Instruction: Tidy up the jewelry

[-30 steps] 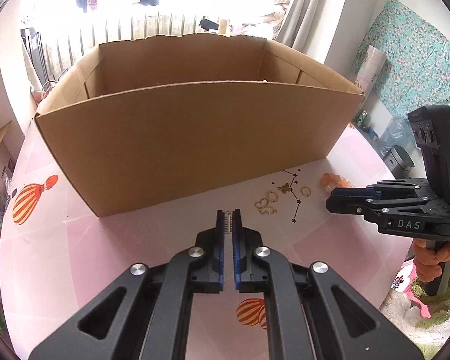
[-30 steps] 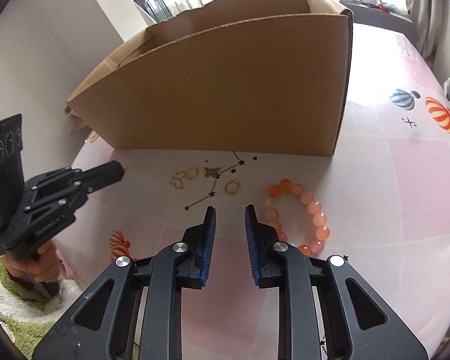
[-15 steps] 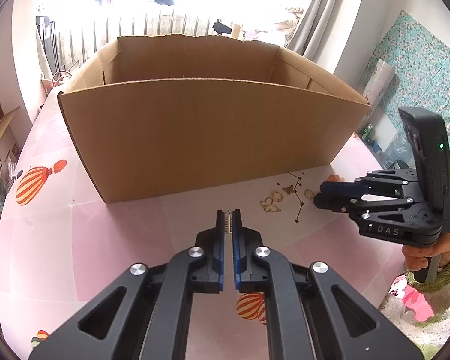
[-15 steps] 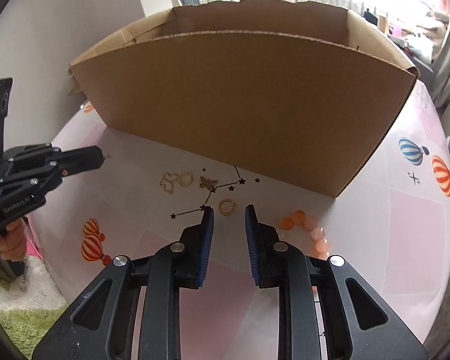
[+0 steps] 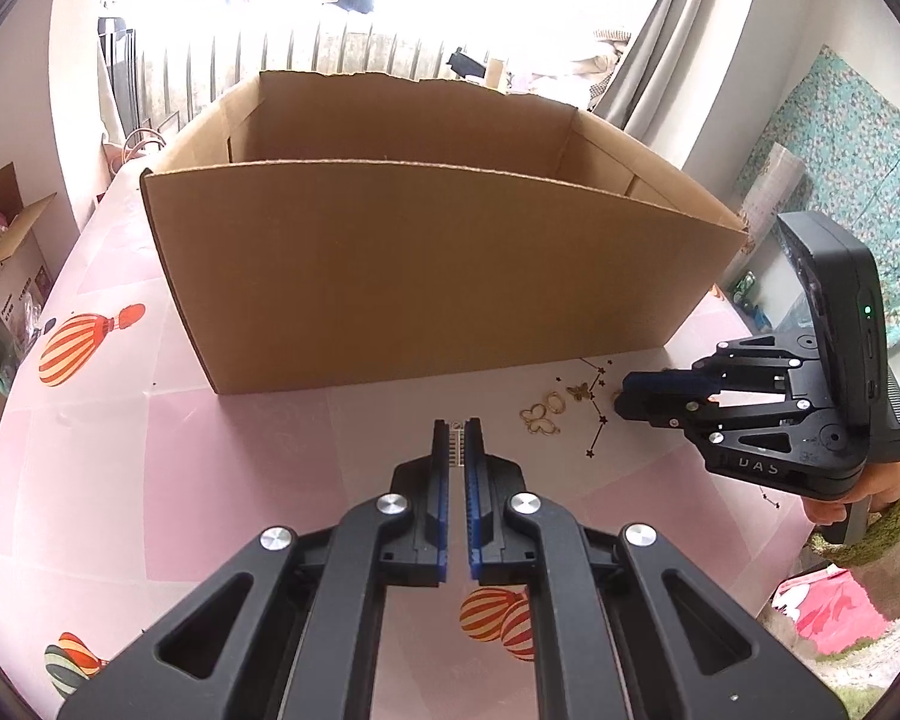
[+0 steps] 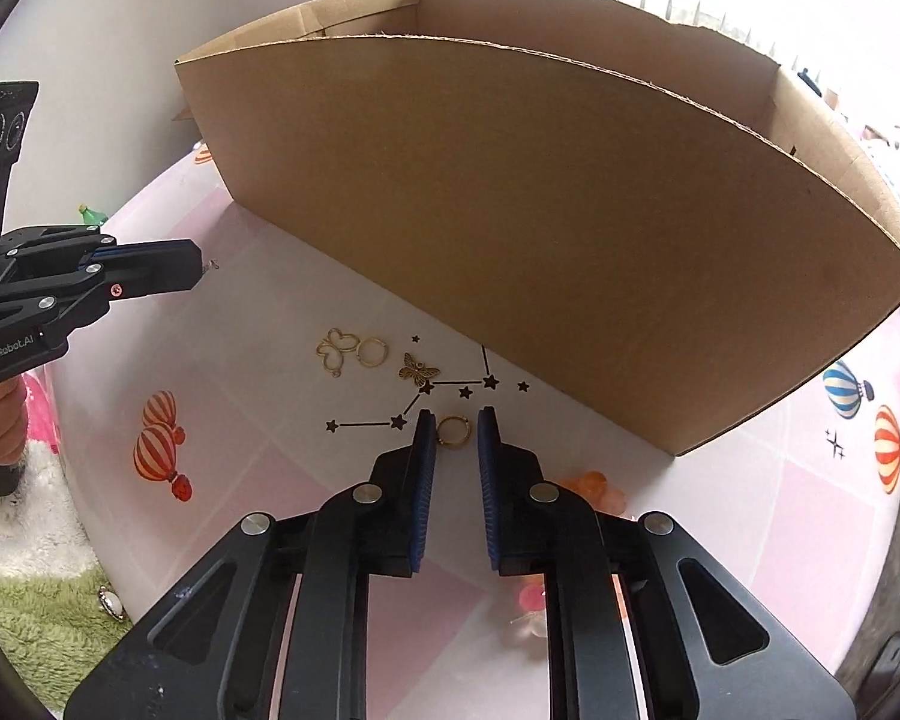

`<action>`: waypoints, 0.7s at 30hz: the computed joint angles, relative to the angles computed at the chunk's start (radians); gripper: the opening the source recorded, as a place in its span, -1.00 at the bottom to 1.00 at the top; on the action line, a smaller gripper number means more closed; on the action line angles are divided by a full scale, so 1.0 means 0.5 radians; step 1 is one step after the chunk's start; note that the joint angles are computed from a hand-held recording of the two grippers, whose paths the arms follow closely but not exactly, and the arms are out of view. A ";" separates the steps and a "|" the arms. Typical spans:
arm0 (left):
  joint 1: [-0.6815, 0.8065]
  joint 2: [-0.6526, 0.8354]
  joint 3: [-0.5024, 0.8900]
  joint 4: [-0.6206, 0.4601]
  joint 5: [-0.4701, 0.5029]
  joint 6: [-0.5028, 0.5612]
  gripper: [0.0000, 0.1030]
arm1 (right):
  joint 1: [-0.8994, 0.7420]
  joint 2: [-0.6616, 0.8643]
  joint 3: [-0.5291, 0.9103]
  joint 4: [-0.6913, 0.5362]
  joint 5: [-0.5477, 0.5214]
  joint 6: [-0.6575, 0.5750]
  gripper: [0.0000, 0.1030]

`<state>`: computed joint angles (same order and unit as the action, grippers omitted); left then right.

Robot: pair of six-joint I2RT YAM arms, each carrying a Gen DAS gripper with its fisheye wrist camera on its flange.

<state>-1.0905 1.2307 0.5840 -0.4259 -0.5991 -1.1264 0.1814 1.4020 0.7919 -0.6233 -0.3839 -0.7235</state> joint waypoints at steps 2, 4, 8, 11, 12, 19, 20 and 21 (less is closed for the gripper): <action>0.014 -0.026 -0.033 0.051 0.021 0.043 -0.92 | 0.036 -0.018 -0.018 0.032 0.037 0.066 -0.78; 0.046 -0.075 -0.077 0.101 0.070 0.113 -0.92 | 0.075 -0.070 -0.063 0.065 0.077 0.136 -0.78; 0.055 -0.181 -0.129 0.130 0.134 0.214 -0.92 | 0.201 -0.155 -0.115 0.113 0.208 0.285 -0.79; 0.053 -0.233 -0.129 0.072 0.178 0.265 -0.92 | 0.119 -0.276 -0.195 0.085 0.241 0.254 -0.82; 0.044 -0.245 -0.121 0.035 0.180 0.265 -0.92 | 0.069 -0.286 -0.207 0.084 0.191 0.220 -0.83; -0.097 -0.220 -0.054 -0.151 0.002 -0.005 -0.92 | -0.122 -0.187 -0.144 -0.021 -0.049 0.190 -0.85; -0.105 -0.216 -0.058 -0.145 -0.028 -0.045 -0.92 | -0.195 -0.095 -0.043 -0.112 -0.106 0.127 -0.86; -0.124 -0.201 -0.049 -0.153 -0.069 -0.095 -0.92 | -0.236 -0.037 0.018 -0.172 -0.141 0.106 -0.87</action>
<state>-1.1522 1.1300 0.5595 -0.5023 -0.6336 -1.1738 0.0634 1.3835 0.8010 -0.7094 -0.4545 -0.6704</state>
